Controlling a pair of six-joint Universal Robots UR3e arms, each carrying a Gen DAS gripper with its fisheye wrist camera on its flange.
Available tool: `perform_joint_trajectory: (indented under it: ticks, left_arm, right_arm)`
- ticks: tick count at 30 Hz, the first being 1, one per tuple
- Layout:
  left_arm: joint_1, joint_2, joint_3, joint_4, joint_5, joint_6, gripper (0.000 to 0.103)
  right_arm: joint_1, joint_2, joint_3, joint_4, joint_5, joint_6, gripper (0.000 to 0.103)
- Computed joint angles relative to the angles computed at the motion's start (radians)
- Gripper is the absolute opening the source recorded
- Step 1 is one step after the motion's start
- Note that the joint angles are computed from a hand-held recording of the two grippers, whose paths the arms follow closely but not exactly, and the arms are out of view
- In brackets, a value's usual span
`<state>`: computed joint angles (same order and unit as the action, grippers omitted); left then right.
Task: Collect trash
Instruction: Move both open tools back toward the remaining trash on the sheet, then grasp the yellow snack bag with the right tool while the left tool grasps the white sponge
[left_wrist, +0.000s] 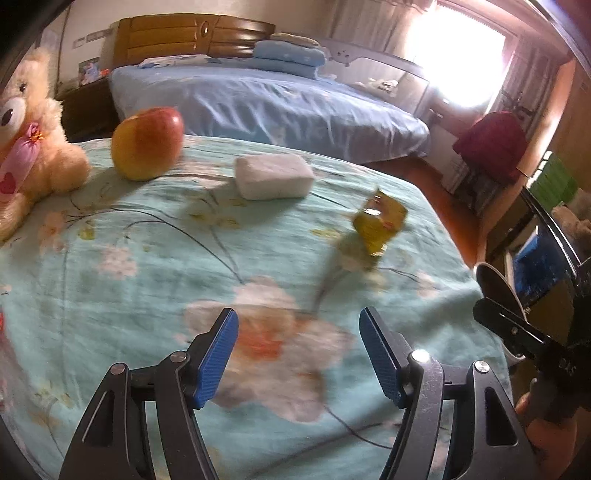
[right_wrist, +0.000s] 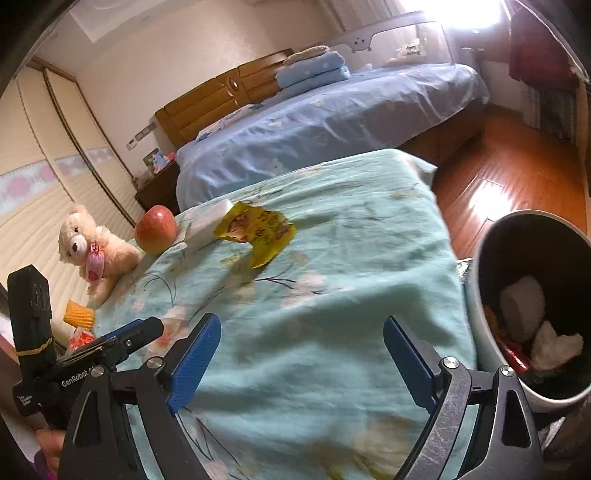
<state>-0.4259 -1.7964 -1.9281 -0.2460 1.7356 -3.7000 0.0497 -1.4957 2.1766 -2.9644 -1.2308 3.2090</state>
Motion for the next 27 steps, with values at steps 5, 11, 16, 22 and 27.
perform_joint_trajectory:
  ticks: [5, 11, 16, 22, 27]
  left_arm:
    - [0.023, -0.003, 0.012, -0.023, 0.002, 0.013, 0.068]
    - [0.099, -0.070, 0.085, -0.042, -0.042, 0.074, 0.069]
    - [0.142, -0.143, 0.180, -0.080, -0.063, 0.131, 0.069]
    - [0.181, -0.247, 0.323, -0.135, -0.069, 0.202, 0.069]
    - [0.204, -0.344, 0.455, -0.164, -0.084, 0.257, 0.069]
  right_arm:
    - [0.047, 0.085, -0.084, 0.007, -0.017, 0.018, 0.096]
    - [0.077, 0.163, -0.178, 0.036, -0.034, 0.021, 0.096]
    - [0.093, 0.223, -0.246, 0.050, -0.043, 0.032, 0.096]
    - [0.108, 0.307, -0.351, 0.083, -0.041, 0.047, 0.096]
    - [0.120, 0.373, -0.440, 0.109, -0.041, 0.053, 0.096]
